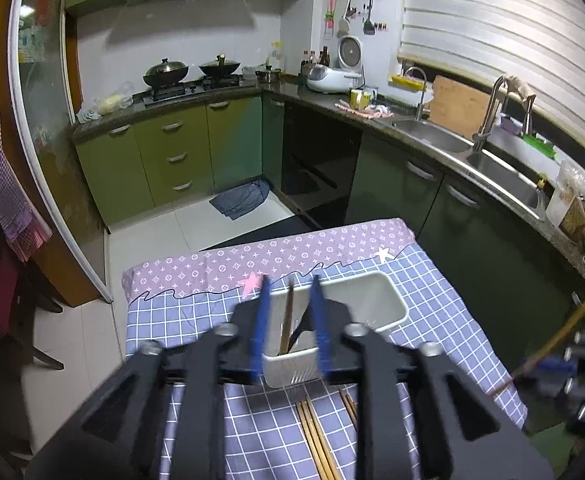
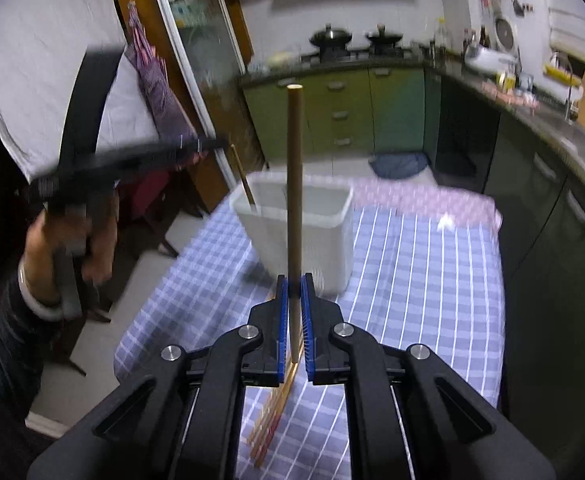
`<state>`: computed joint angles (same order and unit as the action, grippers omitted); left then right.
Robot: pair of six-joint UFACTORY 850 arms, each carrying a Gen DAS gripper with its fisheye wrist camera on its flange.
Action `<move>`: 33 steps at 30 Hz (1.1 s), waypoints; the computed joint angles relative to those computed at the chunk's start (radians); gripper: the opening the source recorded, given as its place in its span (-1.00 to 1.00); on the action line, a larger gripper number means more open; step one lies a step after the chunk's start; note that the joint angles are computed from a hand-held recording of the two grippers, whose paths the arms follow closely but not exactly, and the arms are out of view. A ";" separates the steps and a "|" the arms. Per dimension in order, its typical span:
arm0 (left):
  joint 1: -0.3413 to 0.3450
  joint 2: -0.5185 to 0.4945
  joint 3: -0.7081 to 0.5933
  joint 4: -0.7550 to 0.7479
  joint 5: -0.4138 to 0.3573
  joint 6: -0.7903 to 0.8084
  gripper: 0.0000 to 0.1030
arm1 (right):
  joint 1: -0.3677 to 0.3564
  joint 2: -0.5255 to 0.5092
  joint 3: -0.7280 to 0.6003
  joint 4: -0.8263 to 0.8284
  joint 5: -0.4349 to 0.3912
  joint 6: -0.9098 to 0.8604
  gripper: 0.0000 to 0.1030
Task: Organize utensils
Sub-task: 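Lower the chopsticks into the caddy and open both tools, then grasp another chopstick with the left tool while the right tool grasps one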
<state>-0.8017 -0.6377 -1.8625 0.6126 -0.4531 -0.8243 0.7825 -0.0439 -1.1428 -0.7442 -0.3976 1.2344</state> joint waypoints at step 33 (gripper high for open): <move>0.007 -0.028 0.179 -0.586 -0.186 0.426 -0.36 | -0.066 -0.117 -0.114 0.249 -0.083 -0.289 -0.57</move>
